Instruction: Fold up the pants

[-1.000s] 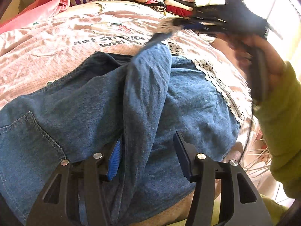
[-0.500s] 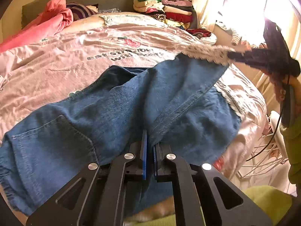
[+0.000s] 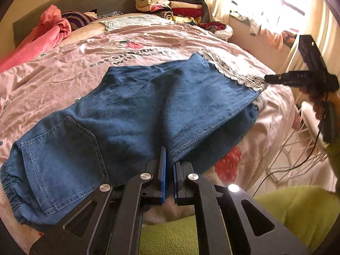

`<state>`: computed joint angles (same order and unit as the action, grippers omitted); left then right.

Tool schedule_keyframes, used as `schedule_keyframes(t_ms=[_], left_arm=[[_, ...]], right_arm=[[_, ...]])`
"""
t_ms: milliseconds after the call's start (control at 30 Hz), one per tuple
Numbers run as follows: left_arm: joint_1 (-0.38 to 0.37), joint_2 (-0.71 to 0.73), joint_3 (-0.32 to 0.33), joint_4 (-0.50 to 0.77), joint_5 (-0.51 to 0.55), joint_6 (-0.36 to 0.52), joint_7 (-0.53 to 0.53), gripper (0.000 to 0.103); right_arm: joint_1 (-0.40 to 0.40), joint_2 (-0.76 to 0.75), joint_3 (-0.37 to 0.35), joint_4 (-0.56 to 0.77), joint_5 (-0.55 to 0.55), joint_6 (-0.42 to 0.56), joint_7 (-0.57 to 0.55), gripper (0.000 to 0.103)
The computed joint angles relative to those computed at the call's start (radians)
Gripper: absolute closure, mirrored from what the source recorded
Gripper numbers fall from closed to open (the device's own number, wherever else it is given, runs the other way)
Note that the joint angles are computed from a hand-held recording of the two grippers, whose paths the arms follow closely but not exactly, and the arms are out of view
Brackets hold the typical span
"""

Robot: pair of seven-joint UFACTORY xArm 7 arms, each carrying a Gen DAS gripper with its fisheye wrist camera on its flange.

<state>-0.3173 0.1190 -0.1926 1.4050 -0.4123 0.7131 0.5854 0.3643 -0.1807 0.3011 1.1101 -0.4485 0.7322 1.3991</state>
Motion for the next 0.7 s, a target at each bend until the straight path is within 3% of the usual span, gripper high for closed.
schedule_keyframes(t_ms=[100, 200, 267, 333, 400, 500, 567, 600, 633, 700], left_arm=[[0.0, 0.004, 0.002, 0.0, 0.013, 0.012, -0.006, 0.099], [-0.003, 0.008, 0.001, 0.0, 0.028, 0.016, -0.013, 0.099], [-0.004, 0.01, 0.0, 0.001, 0.034, 0.015, -0.019, 0.098], [-0.006, 0.011, 0.0, -0.002, 0.04, 0.012, -0.027, 0.098], [-0.008, 0.013, -0.001, -0.003, 0.044, 0.01, -0.034, 0.098], [-0.011, 0.017, -0.003, -0.006, 0.049, 0.001, -0.042, 0.098], [-0.013, 0.024, -0.003, -0.004, 0.056, -0.001, -0.051, 0.098], [-0.013, 0.024, -0.004, -0.006, 0.06, -0.002, -0.053, 0.098], [-0.012, 0.023, -0.004, -0.007, 0.061, -0.002, -0.052, 0.098], [-0.007, 0.009, -0.005, -0.014, 0.048, 0.0, -0.039, 0.098]], right_arm=[[0.001, -0.027, -0.004, -0.046, 0.027, -0.014, 0.003, 0.094], [-0.006, -0.047, -0.006, -0.092, 0.048, -0.097, 0.004, 0.093], [-0.014, -0.038, 0.004, -0.084, 0.033, -0.106, -0.01, 0.089], [-0.015, -0.022, 0.005, -0.072, 0.034, -0.115, -0.023, 0.075], [-0.014, 0.002, 0.004, -0.054, 0.036, -0.103, -0.036, 0.067], [-0.004, 0.046, -0.01, -0.041, 0.052, -0.11, -0.075, 0.067], [0.001, 0.057, -0.027, -0.058, 0.074, -0.147, -0.081, 0.072], [0.003, 0.059, -0.028, -0.058, 0.066, -0.148, -0.081, 0.088], [0.005, 0.056, -0.028, -0.057, 0.055, -0.136, -0.091, 0.093], [0.009, 0.029, -0.031, -0.072, 0.057, -0.137, -0.101, 0.096]])
